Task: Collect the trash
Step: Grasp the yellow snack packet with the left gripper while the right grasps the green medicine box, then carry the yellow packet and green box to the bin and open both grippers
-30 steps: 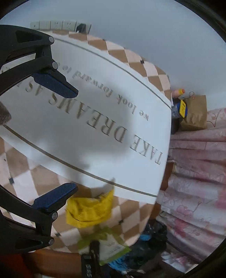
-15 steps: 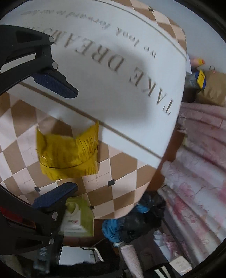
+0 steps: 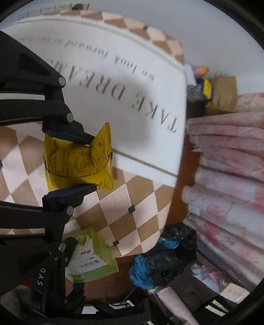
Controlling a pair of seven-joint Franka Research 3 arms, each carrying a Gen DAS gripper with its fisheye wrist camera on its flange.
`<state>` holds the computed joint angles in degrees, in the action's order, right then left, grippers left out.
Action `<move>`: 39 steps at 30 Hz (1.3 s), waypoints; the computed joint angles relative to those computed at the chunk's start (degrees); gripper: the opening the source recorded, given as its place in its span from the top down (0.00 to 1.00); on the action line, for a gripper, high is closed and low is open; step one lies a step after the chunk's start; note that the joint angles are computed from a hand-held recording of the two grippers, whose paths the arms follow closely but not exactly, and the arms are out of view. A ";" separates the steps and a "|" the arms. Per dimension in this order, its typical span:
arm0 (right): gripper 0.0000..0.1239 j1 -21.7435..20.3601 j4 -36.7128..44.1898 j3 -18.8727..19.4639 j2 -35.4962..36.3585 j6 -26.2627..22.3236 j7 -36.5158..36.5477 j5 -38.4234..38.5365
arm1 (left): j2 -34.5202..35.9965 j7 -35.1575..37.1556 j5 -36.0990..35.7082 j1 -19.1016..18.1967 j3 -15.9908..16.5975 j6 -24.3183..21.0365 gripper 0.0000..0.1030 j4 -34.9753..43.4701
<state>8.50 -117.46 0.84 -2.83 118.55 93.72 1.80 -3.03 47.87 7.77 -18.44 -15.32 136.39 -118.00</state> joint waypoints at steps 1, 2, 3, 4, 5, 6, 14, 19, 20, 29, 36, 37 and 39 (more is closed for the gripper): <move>0.29 0.11 -1.58 0.13 -1.65 0.87 0.40 -0.04 | -1.63 -0.89 2.03 -0.07 -0.25 -0.35 0.66 -0.83; 0.30 0.19 -3.20 0.30 -3.32 1.84 0.76 -0.13 | -2.60 -1.39 3.34 -0.03 -0.34 -0.51 0.66 -1.37; 0.30 0.27 -4.99 0.57 -5.29 2.81 1.26 -0.31 | -4.14 -1.90 4.36 -0.09 -0.50 -0.64 0.66 -2.17; 0.30 0.35 -6.77 0.87 -7.29 3.75 1.60 -0.29 | -5.59 -2.16 4.62 -0.19 -0.55 -0.59 0.66 -3.06; 0.30 0.47 -8.64 1.21 -9.66 4.55 2.01 0.02 | -6.98 -2.58 5.15 -0.25 -0.68 -0.77 0.66 -3.83; 0.30 0.59 -10.50 1.41 -12.18 5.34 2.33 0.99 | -8.48 -3.05 5.92 -0.34 -0.93 -1.14 0.66 -4.48; 0.30 0.06 -19.15 2.25 -29.01 7.56 3.34 7.31 | -18.11 -5.57 9.45 -1.95 -3.45 -4.48 0.66 -6.66; 0.30 -1.39 -21.35 1.55 -38.89 5.87 3.00 9.18 | -21.87 -5.79 10.00 -3.86 -4.88 -5.54 0.66 -5.56; 0.30 -1.97 -21.52 1.37 -41.11 5.11 2.94 9.19 | -21.99 -5.94 10.25 -4.06 -5.29 -5.71 0.66 -5.08; 0.30 -10.40 -21.27 -3.57 -54.59 -2.63 0.12 8.22 | -17.89 -6.20 11.89 -7.66 -9.78 -3.69 0.66 4.19; 0.31 -20.12 -21.18 -9.59 -60.28 -9.21 -4.84 4.43 | -7.87 -6.59 14.65 -11.74 -12.75 -2.00 0.66 13.07; 0.31 -21.54 -21.42 -10.50 -60.63 -9.85 -5.76 3.84 | -5.97 -6.88 15.25 -12.53 -13.09 -1.98 0.66 14.40; 0.31 -24.75 -22.35 -12.47 -61.08 -11.12 -7.63 2.36 | -2.40 -7.12 15.40 -14.45 -13.30 -1.89 0.66 16.74</move>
<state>-16.26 -139.81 -11.63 -63.91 107.43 86.08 4.16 -5.43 40.75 23.17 -32.90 -28.62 134.50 -101.25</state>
